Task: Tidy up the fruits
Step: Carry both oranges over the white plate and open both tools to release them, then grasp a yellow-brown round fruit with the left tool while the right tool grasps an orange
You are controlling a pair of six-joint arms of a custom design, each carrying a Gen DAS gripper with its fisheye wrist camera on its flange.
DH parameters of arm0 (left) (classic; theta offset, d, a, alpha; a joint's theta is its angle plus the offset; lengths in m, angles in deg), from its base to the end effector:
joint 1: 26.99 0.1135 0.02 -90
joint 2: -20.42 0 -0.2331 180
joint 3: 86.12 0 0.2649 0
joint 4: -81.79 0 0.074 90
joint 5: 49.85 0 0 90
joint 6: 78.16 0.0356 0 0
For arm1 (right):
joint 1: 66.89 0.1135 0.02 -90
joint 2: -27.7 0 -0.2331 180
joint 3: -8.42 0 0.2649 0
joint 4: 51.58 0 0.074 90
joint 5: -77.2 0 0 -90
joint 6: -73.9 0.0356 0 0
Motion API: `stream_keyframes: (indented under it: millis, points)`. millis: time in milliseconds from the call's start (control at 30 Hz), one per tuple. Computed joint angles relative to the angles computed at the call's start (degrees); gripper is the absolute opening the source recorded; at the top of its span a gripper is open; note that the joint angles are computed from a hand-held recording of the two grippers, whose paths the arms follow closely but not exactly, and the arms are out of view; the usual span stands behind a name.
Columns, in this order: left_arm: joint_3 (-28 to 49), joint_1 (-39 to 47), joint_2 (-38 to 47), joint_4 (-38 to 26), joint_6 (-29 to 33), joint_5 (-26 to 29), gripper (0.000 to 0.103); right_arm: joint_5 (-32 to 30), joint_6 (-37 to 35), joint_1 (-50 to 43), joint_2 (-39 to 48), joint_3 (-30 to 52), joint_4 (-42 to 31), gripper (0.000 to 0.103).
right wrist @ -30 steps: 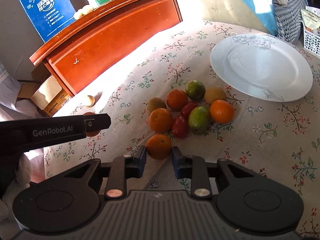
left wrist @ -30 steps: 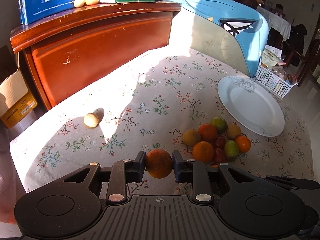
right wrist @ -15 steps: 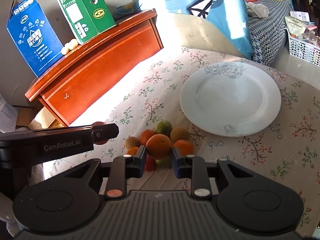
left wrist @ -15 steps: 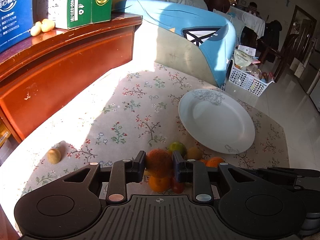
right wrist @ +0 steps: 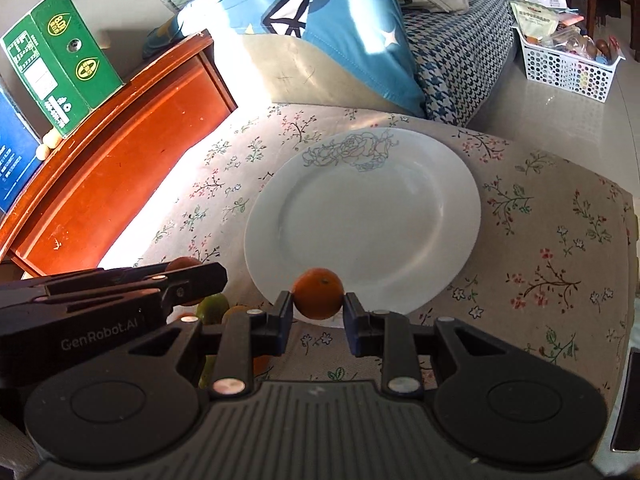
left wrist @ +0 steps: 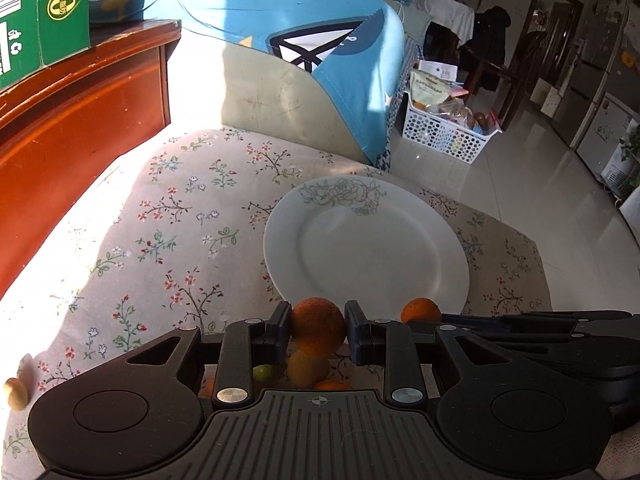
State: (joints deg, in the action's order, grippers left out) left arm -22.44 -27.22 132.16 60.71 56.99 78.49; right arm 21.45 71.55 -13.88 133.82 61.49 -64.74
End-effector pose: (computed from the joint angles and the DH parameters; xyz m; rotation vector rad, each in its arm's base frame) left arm 0.3196 -0.0234 0.0377 1.1071 2.2349 -0.6246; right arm 0.1879 0.2161 0.0311 0.8764 2.2792 0.2306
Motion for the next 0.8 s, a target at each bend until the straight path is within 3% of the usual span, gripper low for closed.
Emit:
stream_keyframes:
  millis: [433,533,600,733,800]
  points:
    - [2.8,-5.8,4.7,4.1,-5.3,-2.7,0.029,-0.7,3.5,-3.3,1.5,-1.1,0.8,0.03]
    - [2.2,-5.7,3.5,5.0,-7.1,-3.3,0.038,0.4,3.6,-3.4,1.1,-0.9,0.1,0.03]
    - [2.5,-4.9,3.1,4.7,-7.9,-2.6,0.049,0.6,4.1,-3.4,0.4,-1.3,0.5,0.03]
    - [2.3,-4.0,1.7,4.1,-7.8,-2.2,0.056,1.3,4.0,-2.9,0.4,-0.8,0.3,0.03]
    - [2.4,-3.4,1.3,3.7,-7.8,-2.9,0.066,1.5,3.8,-2.5,0.6,-0.4,0.0,0.031]
